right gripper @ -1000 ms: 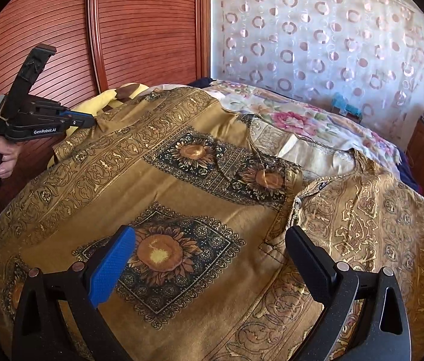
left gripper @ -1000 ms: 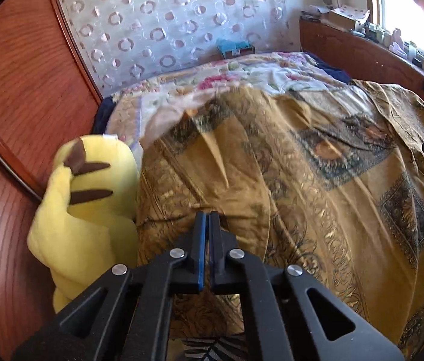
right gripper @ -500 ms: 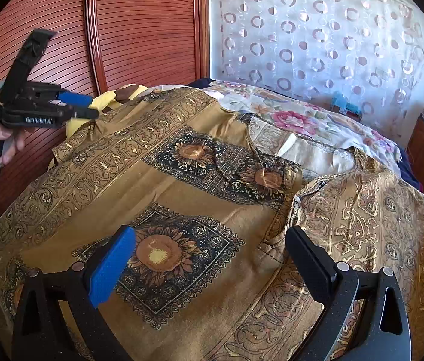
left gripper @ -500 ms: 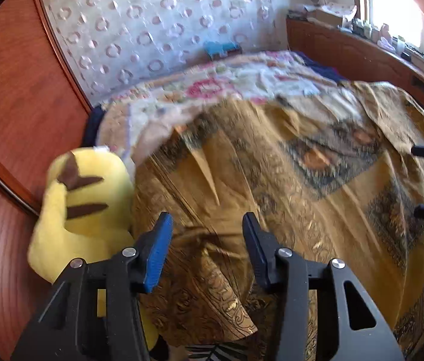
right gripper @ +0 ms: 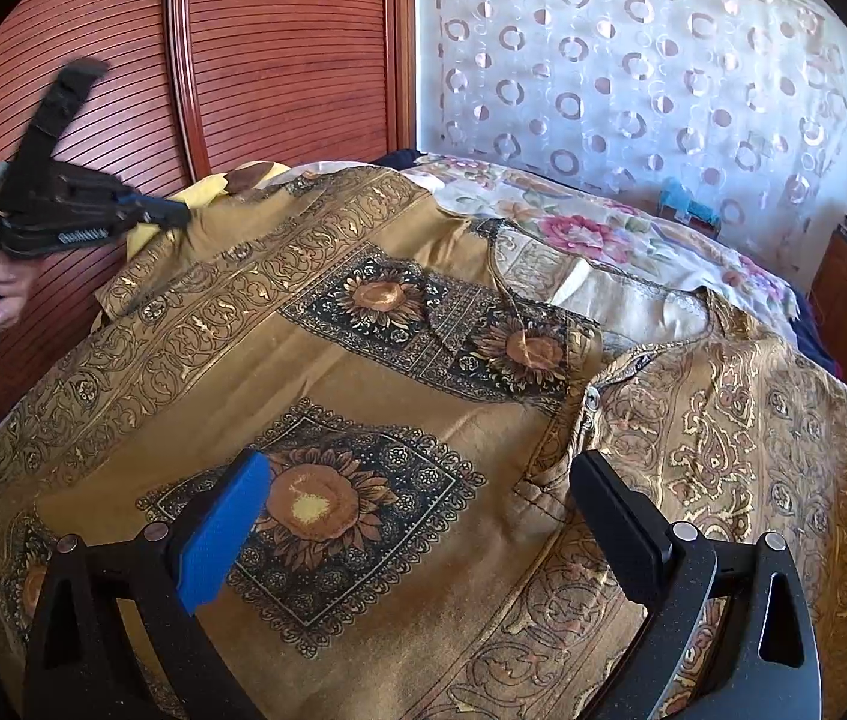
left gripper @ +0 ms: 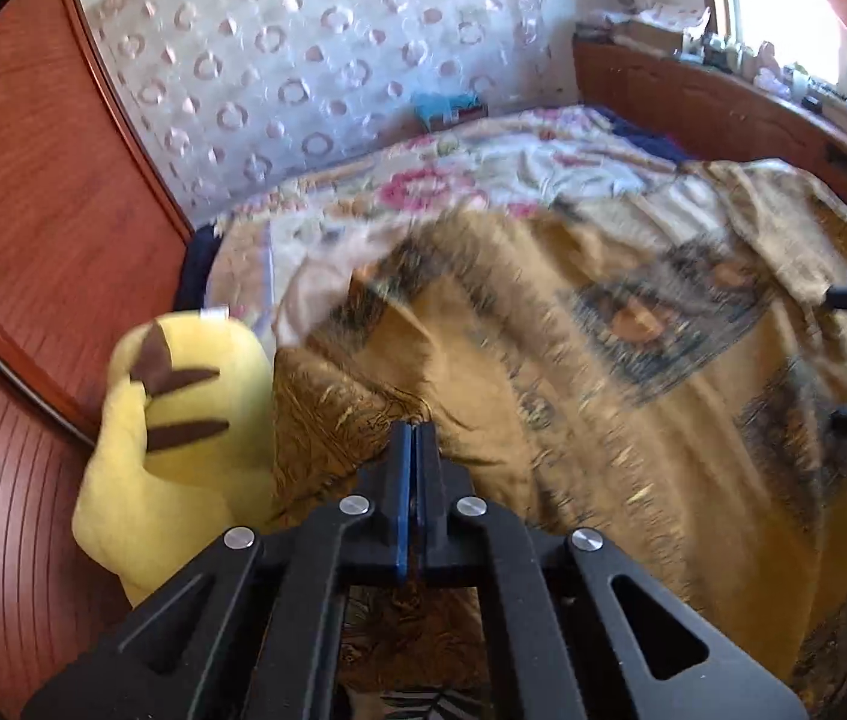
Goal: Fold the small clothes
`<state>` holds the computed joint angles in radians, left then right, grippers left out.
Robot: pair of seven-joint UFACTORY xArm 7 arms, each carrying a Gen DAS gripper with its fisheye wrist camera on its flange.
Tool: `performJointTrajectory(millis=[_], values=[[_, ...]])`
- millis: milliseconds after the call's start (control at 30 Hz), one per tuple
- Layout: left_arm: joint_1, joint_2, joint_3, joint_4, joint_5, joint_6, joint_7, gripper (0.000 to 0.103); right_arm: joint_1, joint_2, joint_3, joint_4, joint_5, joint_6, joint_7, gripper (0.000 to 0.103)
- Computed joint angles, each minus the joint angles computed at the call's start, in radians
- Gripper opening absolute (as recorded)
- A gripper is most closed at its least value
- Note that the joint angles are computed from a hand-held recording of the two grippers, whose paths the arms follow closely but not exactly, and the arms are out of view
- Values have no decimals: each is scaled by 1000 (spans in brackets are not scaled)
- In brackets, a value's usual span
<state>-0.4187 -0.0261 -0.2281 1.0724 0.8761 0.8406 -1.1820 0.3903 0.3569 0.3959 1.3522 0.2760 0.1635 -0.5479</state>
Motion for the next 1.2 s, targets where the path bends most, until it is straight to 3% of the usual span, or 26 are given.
performJointTrajectory(millis=[200,400,467,500,567,633,667,833,900,1033,1100,1200], values=[[-38,45,-16,123,73,29,27,2,9,-2,-10,-2,-12,-1,13,100],[-61,72,3,174,71,-95,44,3,-10,-4,7,-7,2,-5,-1,100],[-71,68,8,173,79,-82,25,21,-14,-4,10,-7,9,-4,-4,100],[-71,64,10,169,80,-87,13,26,-13,-4,9,-8,10,-3,-3,100],[-68,38,11,135,92,-88,-31,56,-15,-6,10,-10,13,-1,-7,100],[-53,-9,12,71,88,-84,-73,75,-15,-8,11,-12,16,1,-10,100],[-46,-20,5,54,91,-80,-93,78,-18,-8,14,-11,19,3,-15,100],[22,-121,-13,-111,63,-74,-205,78,-57,4,60,15,84,42,-69,100],[55,-145,-10,-175,31,-114,-253,78,-83,8,95,35,144,72,-120,100],[107,-146,-11,-250,-6,-221,-319,77,-41,4,75,64,164,73,-167,100],[125,-133,-12,-269,-8,-266,-343,71,-23,7,66,77,167,71,-176,100],[136,-112,-17,-271,-12,-280,-351,66,-9,9,63,79,179,69,-191,100]])
